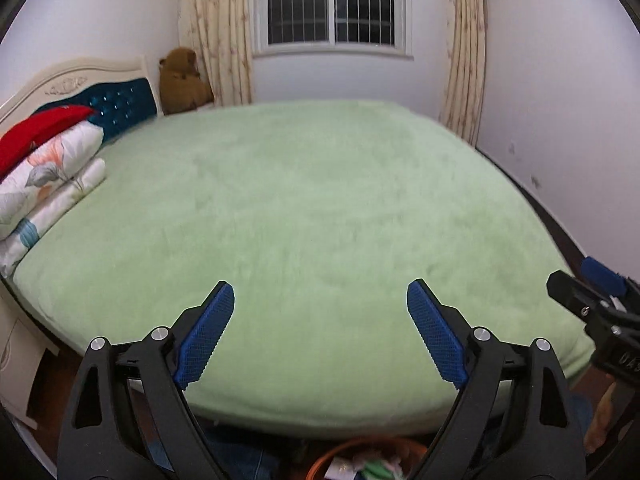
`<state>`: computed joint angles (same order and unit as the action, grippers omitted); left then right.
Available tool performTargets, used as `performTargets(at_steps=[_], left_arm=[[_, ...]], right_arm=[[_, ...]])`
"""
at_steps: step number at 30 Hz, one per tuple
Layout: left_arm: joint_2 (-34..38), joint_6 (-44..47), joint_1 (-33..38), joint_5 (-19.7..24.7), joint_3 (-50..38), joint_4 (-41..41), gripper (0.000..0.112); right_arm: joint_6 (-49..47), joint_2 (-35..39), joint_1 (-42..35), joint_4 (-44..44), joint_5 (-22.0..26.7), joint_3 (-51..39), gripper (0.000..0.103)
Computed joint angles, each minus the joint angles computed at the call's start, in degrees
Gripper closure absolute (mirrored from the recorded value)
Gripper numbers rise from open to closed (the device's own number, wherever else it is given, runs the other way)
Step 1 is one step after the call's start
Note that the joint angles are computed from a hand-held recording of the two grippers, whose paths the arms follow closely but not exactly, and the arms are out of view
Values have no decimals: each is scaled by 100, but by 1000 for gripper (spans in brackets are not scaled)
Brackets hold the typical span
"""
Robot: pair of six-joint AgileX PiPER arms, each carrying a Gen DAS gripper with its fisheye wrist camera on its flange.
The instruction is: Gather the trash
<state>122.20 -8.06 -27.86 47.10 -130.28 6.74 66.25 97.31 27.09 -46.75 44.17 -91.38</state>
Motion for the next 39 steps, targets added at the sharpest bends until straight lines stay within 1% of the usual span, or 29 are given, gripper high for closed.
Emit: performTargets(at_steps=[2,5,7,13,18,28,39], left_arm=[[86,-147,-48,19,-256,83,26],[111,-223,-27,-73,-398,137,25],[-35,-212,-5,-182,-209,113,25],[-15,-119,59,-205,-307,-1,25],[-161,-44,105,-343,-79,-89,25],[-320,-104,106,-540,175,-45,25],[-343,-231,69,-606,220,82,25]], right_arm=[[49,11,2,-152,47,-147,15],[86,-16,-14,-299,75,-257,15],[68,10,-10,-344,118,-373,15],[92,-41,34,-430,130,-378,15],[111,-92,83,-474,126,-287,15],[191,-234,131,-514,90,-141,14],[206,-249,151,-532,117,-136,14]])
